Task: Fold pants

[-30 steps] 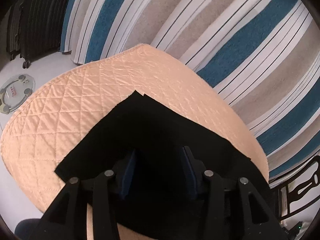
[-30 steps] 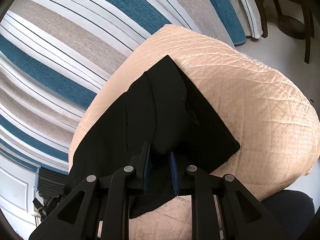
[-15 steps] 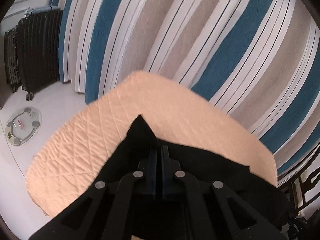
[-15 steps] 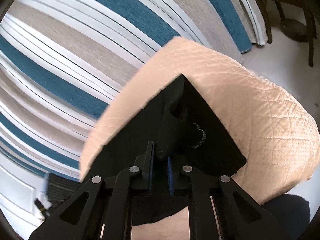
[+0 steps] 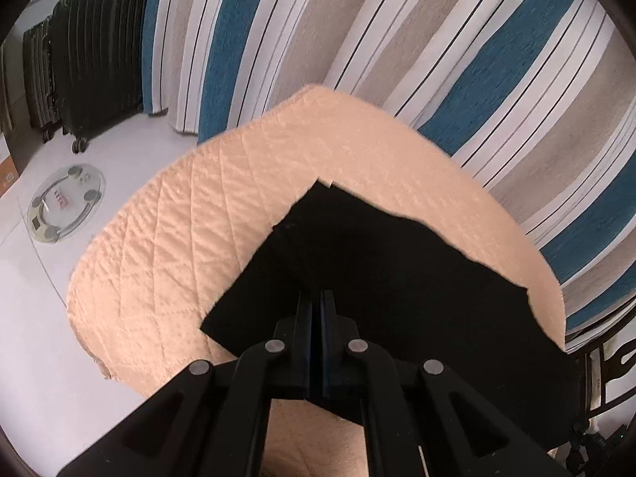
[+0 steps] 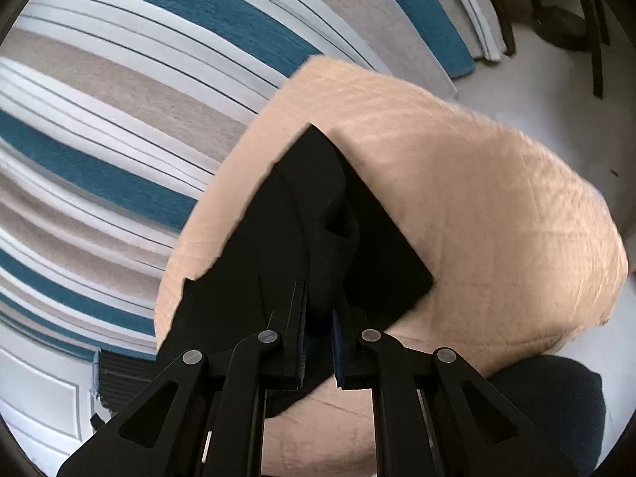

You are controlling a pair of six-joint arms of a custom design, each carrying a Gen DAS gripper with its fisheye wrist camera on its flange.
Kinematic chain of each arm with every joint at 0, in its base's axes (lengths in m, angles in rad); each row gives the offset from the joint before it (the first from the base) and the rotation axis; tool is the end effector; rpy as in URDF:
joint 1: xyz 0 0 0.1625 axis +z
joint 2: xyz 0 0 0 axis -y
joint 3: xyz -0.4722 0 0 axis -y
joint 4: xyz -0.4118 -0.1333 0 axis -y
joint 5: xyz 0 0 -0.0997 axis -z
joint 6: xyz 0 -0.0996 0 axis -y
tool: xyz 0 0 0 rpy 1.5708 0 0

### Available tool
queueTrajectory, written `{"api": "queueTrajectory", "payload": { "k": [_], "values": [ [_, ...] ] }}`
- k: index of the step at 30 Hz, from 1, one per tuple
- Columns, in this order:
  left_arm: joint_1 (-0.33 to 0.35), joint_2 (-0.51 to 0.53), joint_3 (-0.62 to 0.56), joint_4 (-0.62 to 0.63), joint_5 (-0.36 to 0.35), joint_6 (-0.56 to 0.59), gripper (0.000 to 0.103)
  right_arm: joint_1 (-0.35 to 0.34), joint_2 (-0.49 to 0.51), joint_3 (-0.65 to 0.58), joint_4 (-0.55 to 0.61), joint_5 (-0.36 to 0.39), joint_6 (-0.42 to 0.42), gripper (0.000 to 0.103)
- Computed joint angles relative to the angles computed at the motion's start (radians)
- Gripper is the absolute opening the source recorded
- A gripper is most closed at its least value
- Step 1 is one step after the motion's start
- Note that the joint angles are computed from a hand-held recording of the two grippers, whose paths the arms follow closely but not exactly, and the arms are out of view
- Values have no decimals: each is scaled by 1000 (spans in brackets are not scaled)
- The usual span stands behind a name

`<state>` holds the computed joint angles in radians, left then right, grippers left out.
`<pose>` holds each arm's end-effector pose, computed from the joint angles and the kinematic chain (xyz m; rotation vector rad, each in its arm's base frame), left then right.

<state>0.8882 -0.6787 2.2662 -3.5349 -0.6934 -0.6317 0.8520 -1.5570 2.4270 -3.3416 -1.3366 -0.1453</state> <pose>-0.1379 -0.5024 0.0247 -0.1567 2.4555 -1.0722 -0.1522 -0.4115 0.3379 -0.6085 -2.5996 1.3018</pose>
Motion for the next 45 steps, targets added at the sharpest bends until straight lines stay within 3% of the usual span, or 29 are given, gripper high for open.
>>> {"api": "queueTrajectory", "payload": {
  "k": [6,12,19,22,25,27,29,34,39,41,45],
  "values": [
    [-33,-1,18,-72,30,33,5,10,-26,10,-11,16,-5,10],
    [4,-5,27,-3,0,-46,5,-44,-16,18,11,22,30,10],
    [-22,-1,28,-24,30,-2,5,-18,-38,21,4,-5,3,10],
    [7,-3,12,68,8,-35,5,-20,-7,8,14,-48,19,10],
    [24,-8,17,125,-19,-89,6,-36,-4,10,19,-31,34,10],
    [9,-19,33,141,20,-115,8,-12,-15,13,4,-81,21,18],
    [-6,-41,46,207,73,-169,8,23,-23,19,-39,-188,16,22],
    [-44,-58,64,230,188,-205,8,97,-16,40,-213,-337,-50,23],
    [-43,21,-19,28,81,49,9,196,73,4,-247,-374,-206,23],
    [-30,66,-67,-13,24,155,21,228,129,-15,-259,-384,-279,24],
    [34,83,-111,114,-56,100,23,215,168,-61,-131,-446,-268,31]
  ]
}}
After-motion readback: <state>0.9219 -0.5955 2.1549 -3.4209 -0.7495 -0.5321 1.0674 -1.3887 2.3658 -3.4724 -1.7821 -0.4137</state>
